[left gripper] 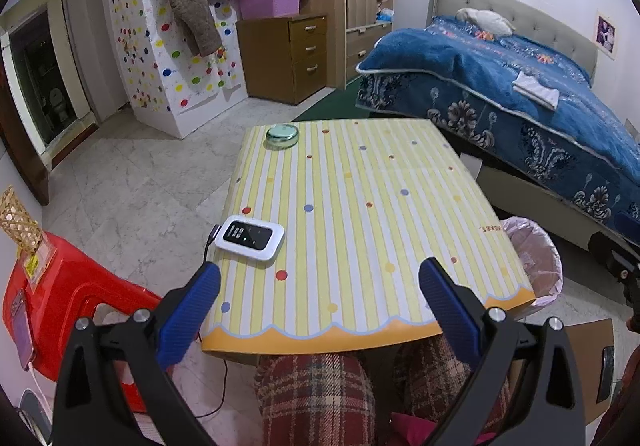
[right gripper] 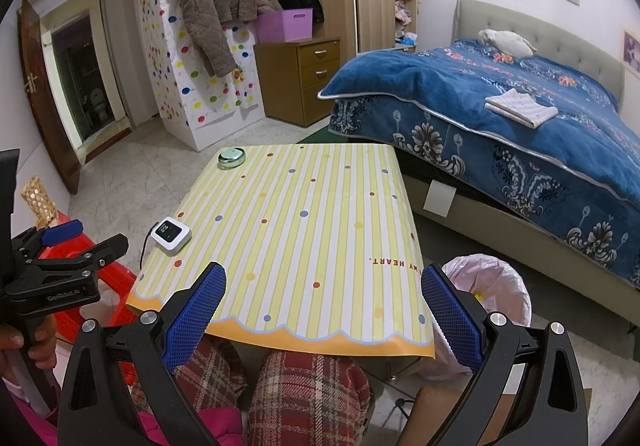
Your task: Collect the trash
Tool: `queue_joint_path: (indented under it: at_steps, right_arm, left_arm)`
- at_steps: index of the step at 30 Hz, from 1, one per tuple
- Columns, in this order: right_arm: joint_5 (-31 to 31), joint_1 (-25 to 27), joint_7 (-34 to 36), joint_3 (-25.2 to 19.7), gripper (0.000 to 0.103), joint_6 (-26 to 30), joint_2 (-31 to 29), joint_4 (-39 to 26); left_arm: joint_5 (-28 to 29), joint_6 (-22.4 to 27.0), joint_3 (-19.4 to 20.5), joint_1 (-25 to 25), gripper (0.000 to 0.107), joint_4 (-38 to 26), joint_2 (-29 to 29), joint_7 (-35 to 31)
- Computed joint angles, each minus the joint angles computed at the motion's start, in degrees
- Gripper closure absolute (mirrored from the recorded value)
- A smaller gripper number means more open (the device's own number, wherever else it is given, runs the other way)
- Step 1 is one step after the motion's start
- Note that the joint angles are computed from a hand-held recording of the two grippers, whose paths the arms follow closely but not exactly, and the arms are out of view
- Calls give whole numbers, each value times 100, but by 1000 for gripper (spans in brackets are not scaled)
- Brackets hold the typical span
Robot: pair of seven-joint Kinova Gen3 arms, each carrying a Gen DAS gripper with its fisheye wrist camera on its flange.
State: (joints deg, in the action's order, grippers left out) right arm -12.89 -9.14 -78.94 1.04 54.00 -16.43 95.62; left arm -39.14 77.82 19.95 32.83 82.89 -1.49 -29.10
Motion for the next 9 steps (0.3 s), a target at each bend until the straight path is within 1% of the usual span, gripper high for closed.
queue_joint_path:
  at_steps: [2,6,8,9]
  right_arm:
    - [-10,-6,12,14,6,8,3,-1]
    - [-102,26,89,141,6,-91,29,115]
    - [-67,132,145,242,6,-347,41,342]
    - [-89,191,262,393,6,-486,68,500]
  left_arm:
    - [-64,-52,16,14,11,33,-9,-33]
    - [57,-126,-58,-42,11,35,109,-106]
    - [152,-251,-140,-59,11,112,148,-149]
    - [262,-430,-206,-99,11,196,151,-237]
